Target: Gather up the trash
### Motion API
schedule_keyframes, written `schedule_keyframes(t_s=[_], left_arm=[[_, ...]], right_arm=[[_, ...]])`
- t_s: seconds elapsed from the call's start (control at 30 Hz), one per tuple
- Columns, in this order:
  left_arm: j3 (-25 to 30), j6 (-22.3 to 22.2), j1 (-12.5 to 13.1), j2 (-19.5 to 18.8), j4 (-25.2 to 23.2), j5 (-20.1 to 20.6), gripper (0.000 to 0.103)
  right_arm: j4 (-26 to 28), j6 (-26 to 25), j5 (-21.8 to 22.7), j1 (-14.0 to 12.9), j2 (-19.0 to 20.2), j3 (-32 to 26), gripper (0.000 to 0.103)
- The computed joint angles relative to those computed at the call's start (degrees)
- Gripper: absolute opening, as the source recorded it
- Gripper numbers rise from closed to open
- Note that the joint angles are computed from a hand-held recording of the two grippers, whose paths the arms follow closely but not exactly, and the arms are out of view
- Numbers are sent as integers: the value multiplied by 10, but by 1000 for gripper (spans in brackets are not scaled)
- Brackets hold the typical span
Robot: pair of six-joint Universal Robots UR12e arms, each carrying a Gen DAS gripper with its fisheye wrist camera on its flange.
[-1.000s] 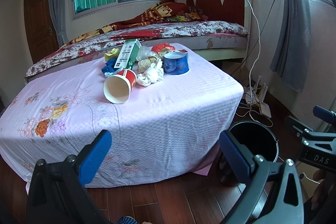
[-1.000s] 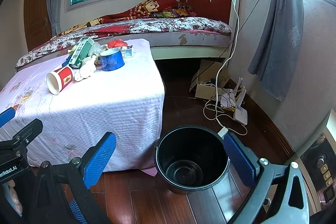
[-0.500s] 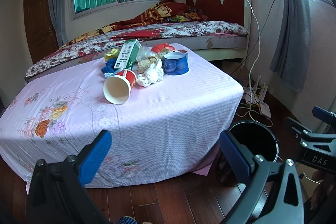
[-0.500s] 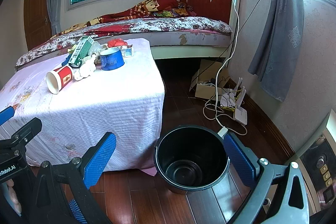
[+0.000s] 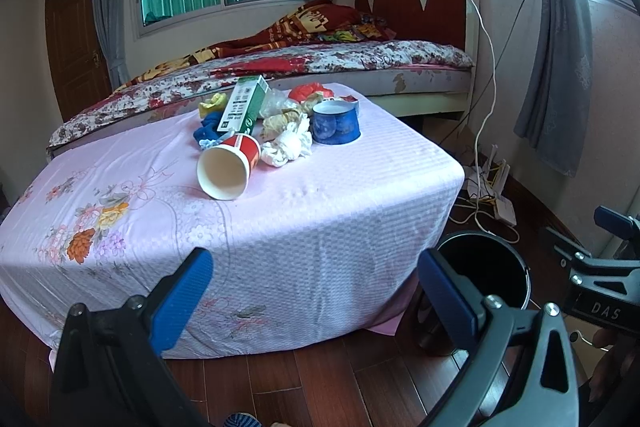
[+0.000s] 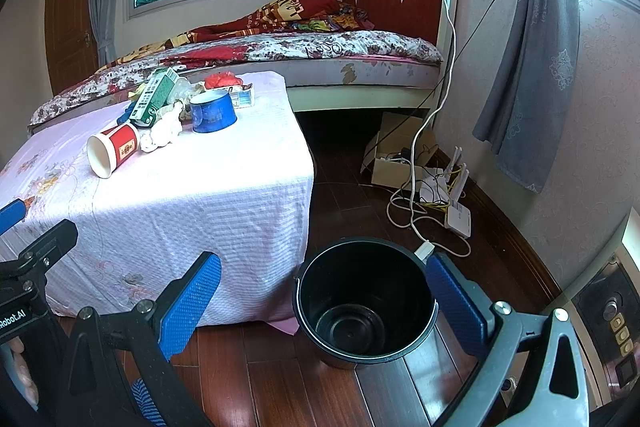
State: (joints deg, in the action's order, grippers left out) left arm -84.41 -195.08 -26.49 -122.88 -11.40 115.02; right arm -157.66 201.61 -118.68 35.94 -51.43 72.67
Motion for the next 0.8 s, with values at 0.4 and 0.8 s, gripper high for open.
schedule_keyframes(t_s=[0.4,0.8], left_arm=[[4,-3,1,-1,-5,3,102],[6,-1,14,-1,11,2,102]], right_arm=[[7,-6,1,2,7,-7,103],[22,-29,17,1,19,-37,103]])
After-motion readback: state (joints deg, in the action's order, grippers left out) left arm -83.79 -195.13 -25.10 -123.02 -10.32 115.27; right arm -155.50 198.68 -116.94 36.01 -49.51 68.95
